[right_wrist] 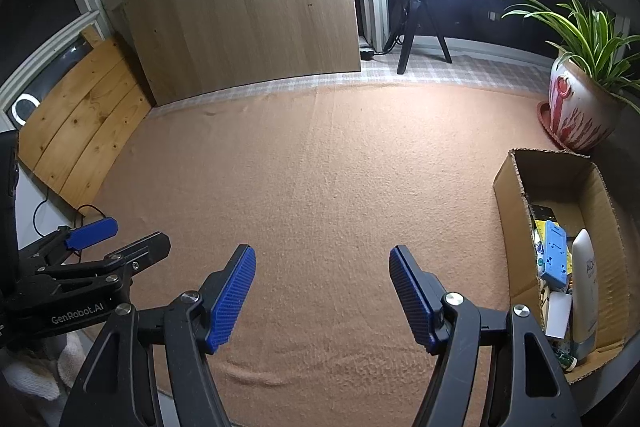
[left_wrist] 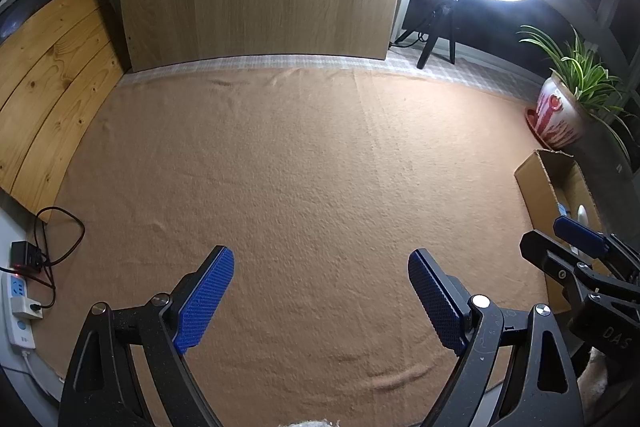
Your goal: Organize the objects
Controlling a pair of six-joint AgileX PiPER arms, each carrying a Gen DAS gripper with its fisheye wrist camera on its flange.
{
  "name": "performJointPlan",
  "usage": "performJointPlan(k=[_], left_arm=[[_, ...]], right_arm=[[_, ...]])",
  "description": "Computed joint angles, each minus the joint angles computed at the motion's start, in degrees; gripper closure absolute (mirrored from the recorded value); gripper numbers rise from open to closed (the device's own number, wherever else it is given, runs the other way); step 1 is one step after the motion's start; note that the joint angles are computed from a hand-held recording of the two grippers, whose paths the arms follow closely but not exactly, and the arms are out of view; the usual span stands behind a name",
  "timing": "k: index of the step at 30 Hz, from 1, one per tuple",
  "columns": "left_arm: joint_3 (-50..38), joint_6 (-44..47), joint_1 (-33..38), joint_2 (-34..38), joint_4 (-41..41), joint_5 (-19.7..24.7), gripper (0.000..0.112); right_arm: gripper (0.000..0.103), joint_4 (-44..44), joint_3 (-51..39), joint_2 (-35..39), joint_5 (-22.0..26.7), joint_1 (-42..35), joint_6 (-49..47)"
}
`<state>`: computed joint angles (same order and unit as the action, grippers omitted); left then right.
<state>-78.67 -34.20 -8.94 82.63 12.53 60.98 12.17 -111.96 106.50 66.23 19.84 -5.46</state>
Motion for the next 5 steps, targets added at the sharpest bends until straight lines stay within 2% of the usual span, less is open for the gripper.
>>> performJointPlan(k=[5], left_arm=[[0.63,0.47,0.6,0.74,-0.23,-0.95,0.021]], right_arm=[[0.037,-0.31,-0.18,0.8,-0.03,0.18,0.24]])
